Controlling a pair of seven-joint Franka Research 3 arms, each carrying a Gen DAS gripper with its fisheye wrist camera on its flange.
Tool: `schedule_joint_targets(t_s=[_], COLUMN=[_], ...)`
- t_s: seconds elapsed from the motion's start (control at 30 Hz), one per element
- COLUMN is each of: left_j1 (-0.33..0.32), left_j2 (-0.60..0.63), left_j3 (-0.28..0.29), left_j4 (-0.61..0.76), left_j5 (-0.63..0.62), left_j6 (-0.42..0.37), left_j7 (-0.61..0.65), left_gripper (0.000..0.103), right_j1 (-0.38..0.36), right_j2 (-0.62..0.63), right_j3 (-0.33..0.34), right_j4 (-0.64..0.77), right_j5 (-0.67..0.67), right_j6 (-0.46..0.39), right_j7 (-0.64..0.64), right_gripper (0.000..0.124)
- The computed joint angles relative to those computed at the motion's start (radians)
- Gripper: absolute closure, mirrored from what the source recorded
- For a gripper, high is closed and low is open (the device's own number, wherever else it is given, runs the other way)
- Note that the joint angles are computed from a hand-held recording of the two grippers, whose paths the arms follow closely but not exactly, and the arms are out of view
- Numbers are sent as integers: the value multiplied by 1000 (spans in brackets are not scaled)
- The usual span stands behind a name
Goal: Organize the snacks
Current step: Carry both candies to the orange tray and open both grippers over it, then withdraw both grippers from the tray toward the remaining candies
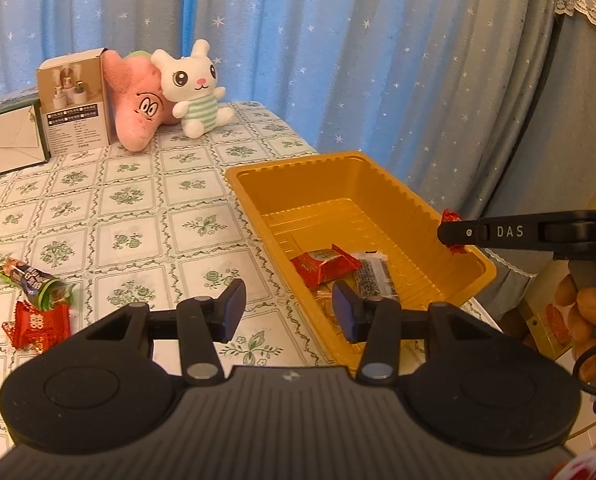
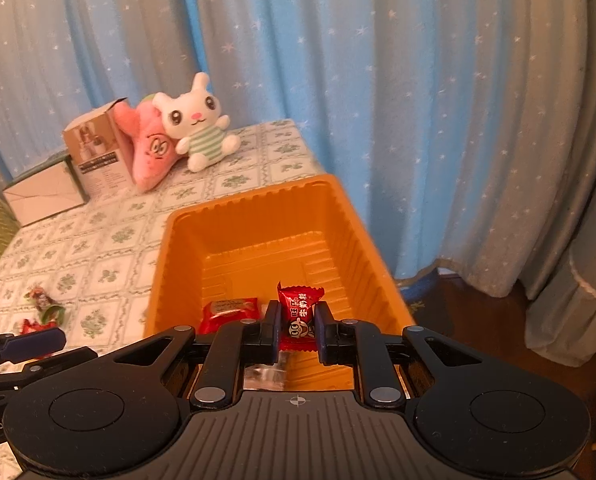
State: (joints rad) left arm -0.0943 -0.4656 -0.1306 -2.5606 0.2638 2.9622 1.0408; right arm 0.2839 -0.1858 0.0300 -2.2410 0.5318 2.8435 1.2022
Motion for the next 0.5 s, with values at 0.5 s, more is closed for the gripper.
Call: schedule_joint_targets(t_s=[0.5], left_j1=[26], left_j2=[-167], left_j3=[-13], left_j4=[-91], left_j5=[19], left_j6=[-72], left_j7=[-70], left_gripper=[58], right_j1=[-9], right_j2=[-128], right_j3=[8], right_j4=[-95], right_j5=[-17], right_j6=[4], right_j7=[78], right_gripper=[73])
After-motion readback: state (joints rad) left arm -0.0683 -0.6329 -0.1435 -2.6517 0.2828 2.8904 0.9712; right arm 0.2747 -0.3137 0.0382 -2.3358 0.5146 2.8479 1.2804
